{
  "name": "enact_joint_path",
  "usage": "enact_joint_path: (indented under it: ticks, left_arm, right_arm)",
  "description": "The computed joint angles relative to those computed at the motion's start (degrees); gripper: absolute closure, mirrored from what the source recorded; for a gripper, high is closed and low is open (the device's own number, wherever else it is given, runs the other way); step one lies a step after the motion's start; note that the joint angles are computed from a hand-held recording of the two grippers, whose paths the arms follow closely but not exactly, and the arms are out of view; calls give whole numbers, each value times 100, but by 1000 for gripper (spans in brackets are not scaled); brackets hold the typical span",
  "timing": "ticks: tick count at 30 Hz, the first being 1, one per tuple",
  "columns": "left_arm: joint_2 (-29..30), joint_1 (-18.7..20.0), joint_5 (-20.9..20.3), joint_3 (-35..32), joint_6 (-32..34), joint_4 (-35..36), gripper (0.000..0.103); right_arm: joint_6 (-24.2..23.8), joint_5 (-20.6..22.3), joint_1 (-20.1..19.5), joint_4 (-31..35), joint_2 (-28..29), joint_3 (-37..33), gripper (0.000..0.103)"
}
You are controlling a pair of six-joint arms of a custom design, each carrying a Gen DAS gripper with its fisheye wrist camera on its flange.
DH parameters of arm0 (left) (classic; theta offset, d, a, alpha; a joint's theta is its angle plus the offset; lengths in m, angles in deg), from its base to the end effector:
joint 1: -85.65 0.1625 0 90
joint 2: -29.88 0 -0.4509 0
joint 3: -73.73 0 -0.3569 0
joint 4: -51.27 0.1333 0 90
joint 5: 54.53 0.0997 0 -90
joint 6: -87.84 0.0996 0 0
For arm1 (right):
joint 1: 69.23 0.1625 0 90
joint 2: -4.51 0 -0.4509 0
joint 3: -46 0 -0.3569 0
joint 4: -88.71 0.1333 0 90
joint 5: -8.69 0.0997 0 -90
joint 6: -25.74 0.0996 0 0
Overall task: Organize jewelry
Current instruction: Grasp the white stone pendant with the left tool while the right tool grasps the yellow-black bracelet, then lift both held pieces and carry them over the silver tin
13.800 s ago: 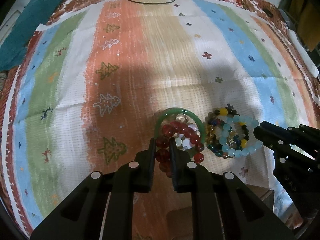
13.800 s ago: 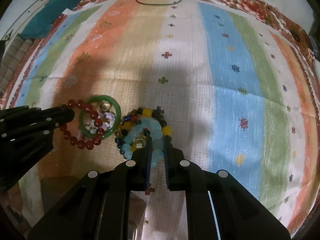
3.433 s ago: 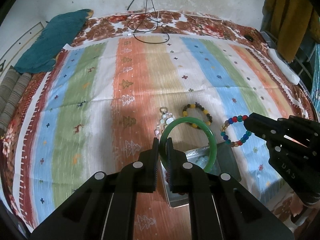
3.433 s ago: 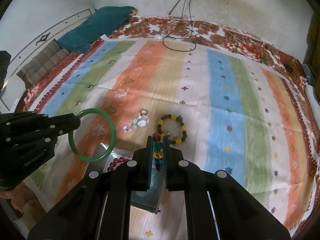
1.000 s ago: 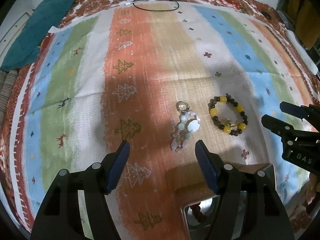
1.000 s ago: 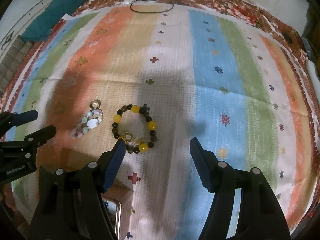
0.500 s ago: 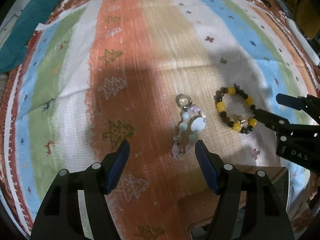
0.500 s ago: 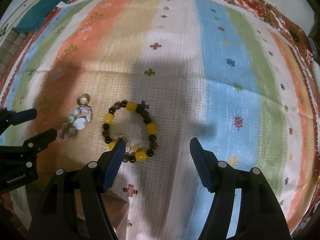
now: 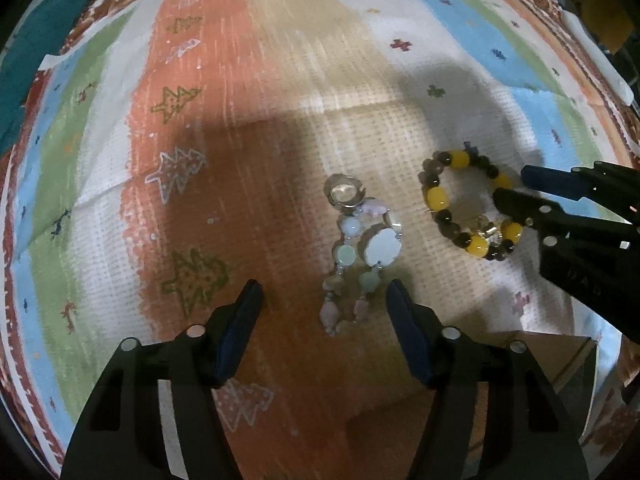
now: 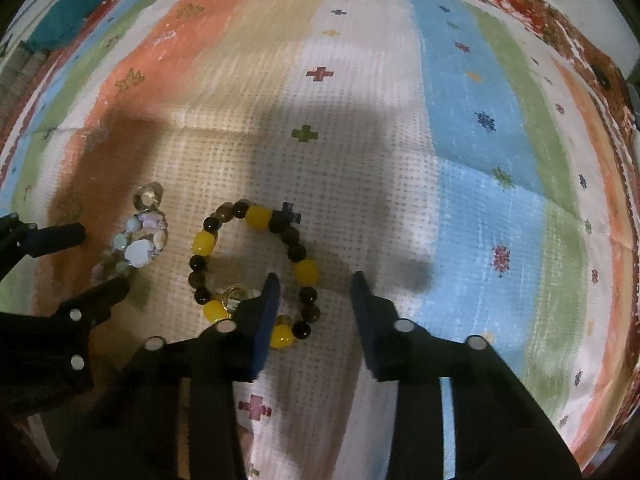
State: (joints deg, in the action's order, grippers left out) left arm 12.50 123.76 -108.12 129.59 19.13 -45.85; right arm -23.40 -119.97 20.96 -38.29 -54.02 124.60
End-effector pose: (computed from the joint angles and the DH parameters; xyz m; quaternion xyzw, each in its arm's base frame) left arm -0.4738 -0.6162 -0.0452 -0.0502 0.9171 -0.1341 0.3720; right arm 0.0734 -0.6884 0.3792 0.3452 -0.8685 -0.0092 0.3555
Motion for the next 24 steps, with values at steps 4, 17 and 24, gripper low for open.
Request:
enact_joint_path:
  ticks: [4, 17, 24]
  left_arm:
    - [55, 18, 73, -107, -48, 153, 62]
    - [112, 6, 99, -426, -242, 602, 86]
    - [-101, -112, 201, -191, -355, 485, 94]
  right_arm:
    - [-80, -48, 4, -114, 55, -9, 83]
    - [-592, 292, 107, -908, -47, 109, 91]
    - [-763, 478, 185, -1040, -149, 173, 91]
